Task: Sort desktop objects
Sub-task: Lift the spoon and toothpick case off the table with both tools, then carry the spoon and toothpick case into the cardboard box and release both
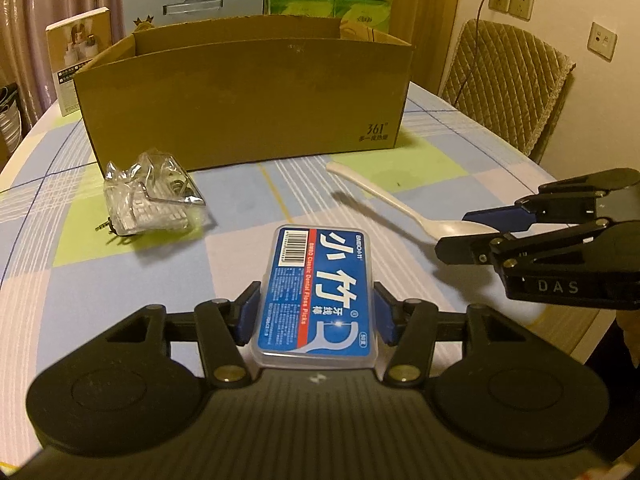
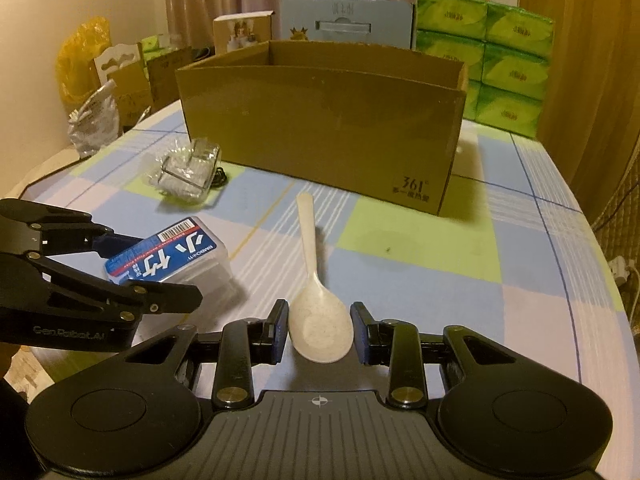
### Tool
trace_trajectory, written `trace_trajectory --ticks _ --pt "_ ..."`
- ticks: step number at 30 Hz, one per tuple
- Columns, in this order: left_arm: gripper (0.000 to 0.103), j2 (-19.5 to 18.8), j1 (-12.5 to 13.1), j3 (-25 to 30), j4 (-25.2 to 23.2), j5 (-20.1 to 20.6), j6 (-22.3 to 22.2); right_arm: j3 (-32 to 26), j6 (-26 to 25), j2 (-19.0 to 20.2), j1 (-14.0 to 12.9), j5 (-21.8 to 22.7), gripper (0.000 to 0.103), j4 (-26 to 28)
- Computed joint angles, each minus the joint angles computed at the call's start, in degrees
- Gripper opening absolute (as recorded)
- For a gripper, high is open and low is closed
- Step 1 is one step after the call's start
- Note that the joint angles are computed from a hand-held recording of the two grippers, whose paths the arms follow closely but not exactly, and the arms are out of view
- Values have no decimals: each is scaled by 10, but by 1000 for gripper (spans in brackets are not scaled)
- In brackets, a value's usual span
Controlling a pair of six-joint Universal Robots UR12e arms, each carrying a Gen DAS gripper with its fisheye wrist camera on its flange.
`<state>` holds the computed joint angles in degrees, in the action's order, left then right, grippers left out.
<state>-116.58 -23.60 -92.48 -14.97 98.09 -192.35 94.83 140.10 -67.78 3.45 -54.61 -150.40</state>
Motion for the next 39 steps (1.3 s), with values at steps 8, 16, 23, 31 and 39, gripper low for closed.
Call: trace_trajectory --ticks 8,16,23,31,39 --pt "51 4 0 6 -5 6 -2 -1 19 -4 -6 26 30 -19" --pt "51 14 2 26 -12 12 1 -17 57 -11 -11 61 30 -44" --pt "51 16 14 73 -30 18 23 -93 138 11 -2 83 30 -59" --pt "51 -9 44 162 -74 18 61 -216 148 68 21 85 30 -4" --pt "52 -56 72 255 -141 19 92 -311 141 122 52 63 30 55"
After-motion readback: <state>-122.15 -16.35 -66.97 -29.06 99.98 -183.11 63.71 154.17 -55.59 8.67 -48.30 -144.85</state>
